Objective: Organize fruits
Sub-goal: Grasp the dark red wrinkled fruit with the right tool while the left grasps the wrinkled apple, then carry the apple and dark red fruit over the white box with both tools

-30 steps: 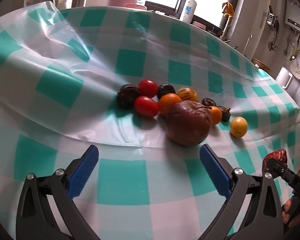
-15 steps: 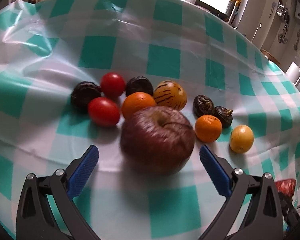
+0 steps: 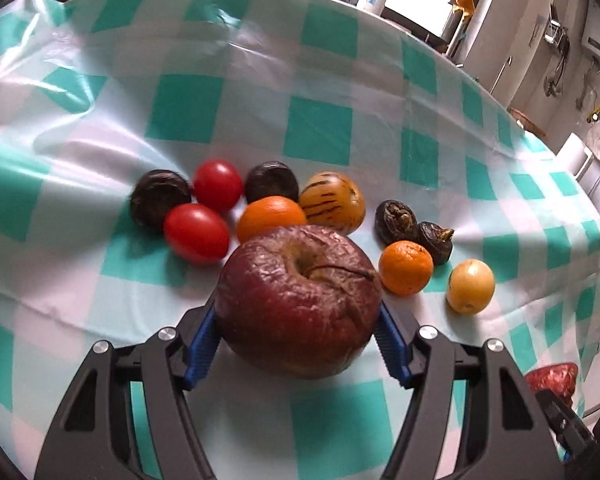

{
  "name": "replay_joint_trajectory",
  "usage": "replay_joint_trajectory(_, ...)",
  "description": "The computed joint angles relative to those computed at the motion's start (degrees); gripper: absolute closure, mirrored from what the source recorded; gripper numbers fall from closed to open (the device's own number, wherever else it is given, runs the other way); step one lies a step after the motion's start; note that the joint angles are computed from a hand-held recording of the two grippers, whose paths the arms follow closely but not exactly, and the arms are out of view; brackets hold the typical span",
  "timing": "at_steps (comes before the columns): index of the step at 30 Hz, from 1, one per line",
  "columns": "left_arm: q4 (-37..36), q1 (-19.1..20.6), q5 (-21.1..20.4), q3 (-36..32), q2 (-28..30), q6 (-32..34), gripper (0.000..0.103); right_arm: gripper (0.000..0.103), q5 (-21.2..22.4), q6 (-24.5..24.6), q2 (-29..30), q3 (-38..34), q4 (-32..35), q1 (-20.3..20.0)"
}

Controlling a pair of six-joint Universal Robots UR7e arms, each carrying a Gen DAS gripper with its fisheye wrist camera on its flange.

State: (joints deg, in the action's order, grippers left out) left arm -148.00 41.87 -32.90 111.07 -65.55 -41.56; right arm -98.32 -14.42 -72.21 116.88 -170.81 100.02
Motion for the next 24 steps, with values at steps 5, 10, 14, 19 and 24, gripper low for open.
replay_joint_trajectory(5,0.8,-1.7,0.4,4.2,-4.0,-6.7,0.036,0.047,0.8,-0.3,-0.3,0.3,-0.4,-0.4)
replay_joint_trajectory(10,-2.3,-4.6,2.1,8.4,-6.3,-8.5,0.036,0.047,1.5,-0.7,-0.5,0.4,-0.5,-0.6)
replay_joint_trajectory(14,-8.2,-7.0,2.7,11.3,-6.7,-5.6,0.036,0.047,3.1,-1.7,-1.5,1.6,-1.7,-1.1)
replay_joint_trajectory(19,-13.5,-9.4,3.4,13.6,-6.4,-0.9,0.035,0.047,7.0,-1.6,-4.1,3.8,-1.7,-2.2)
replay_joint_trajectory(24,-16.0,-10.8,4.3,13.8,-4.7,3.3,0.035,0.047,11.0,-1.2,-7.9,6.6,-0.5,-4.0)
